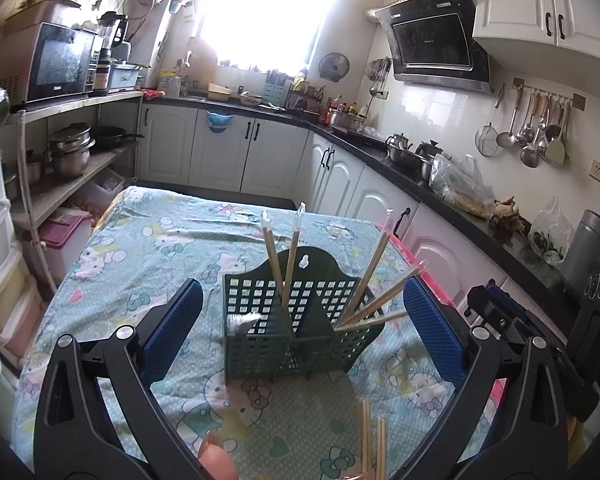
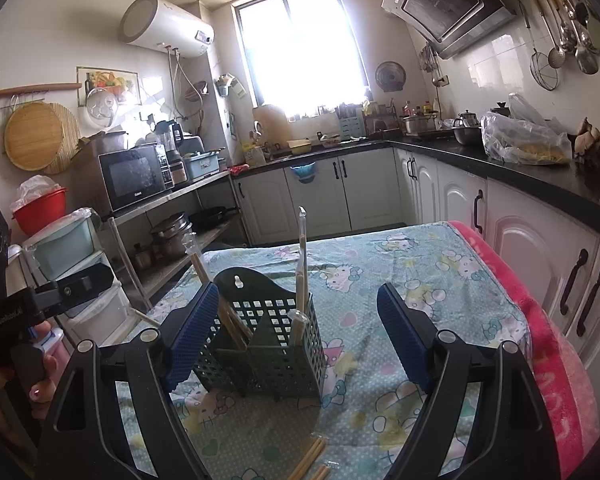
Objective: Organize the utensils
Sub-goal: 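Move both open tools back down toward the chopsticks on the cloth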
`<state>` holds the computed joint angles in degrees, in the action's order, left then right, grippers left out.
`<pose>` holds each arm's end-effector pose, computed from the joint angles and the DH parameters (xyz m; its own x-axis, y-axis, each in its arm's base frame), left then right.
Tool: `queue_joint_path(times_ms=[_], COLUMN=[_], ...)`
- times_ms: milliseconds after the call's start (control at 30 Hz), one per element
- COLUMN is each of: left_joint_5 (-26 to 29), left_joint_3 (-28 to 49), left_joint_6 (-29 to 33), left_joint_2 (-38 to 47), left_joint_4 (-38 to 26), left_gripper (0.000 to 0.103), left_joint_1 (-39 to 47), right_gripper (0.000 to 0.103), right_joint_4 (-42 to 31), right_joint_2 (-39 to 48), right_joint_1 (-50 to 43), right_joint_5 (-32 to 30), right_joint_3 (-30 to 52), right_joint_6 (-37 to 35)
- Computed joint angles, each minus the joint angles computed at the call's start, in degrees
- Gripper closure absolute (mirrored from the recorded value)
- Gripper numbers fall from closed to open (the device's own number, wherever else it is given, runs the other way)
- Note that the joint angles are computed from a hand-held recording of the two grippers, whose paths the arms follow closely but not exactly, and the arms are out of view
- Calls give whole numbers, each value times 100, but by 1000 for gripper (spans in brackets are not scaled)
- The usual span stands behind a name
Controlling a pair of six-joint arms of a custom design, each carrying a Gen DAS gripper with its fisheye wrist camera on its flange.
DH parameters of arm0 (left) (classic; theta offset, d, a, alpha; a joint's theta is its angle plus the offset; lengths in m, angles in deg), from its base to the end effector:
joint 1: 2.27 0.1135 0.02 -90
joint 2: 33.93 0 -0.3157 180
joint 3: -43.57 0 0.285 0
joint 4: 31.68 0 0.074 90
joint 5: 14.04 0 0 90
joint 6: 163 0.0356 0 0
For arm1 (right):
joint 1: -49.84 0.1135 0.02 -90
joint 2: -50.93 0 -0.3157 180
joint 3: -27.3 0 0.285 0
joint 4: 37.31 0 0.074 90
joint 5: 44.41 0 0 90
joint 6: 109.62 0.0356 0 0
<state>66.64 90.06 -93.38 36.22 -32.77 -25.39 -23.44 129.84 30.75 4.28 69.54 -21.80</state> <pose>0.2533 -0.1019 0.2504 -0.4488 -0.1821 -0.8749 0.1023 0.9621 -0.2527 0.2730 -0.0696 0.2141 -0.3534 0.0921 -0.9309 -0.3431 0.9130 0.2206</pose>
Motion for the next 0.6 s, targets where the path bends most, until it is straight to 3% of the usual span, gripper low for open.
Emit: queue_joint_path(times_ms=[600], left_joint_5=[129], left_joint_3=[-708], left_joint_6=[-282], left_joint_2=[-440], left_joint_4=[-274], left_gripper=[11], left_joint_1=[70], right_gripper=[24], right_joint_4=[-489], right_joint_2=[-214], right_joint_1=[-347], right_joint_5=[-250], right_joint_3=[-309], right_joint_6=[-559])
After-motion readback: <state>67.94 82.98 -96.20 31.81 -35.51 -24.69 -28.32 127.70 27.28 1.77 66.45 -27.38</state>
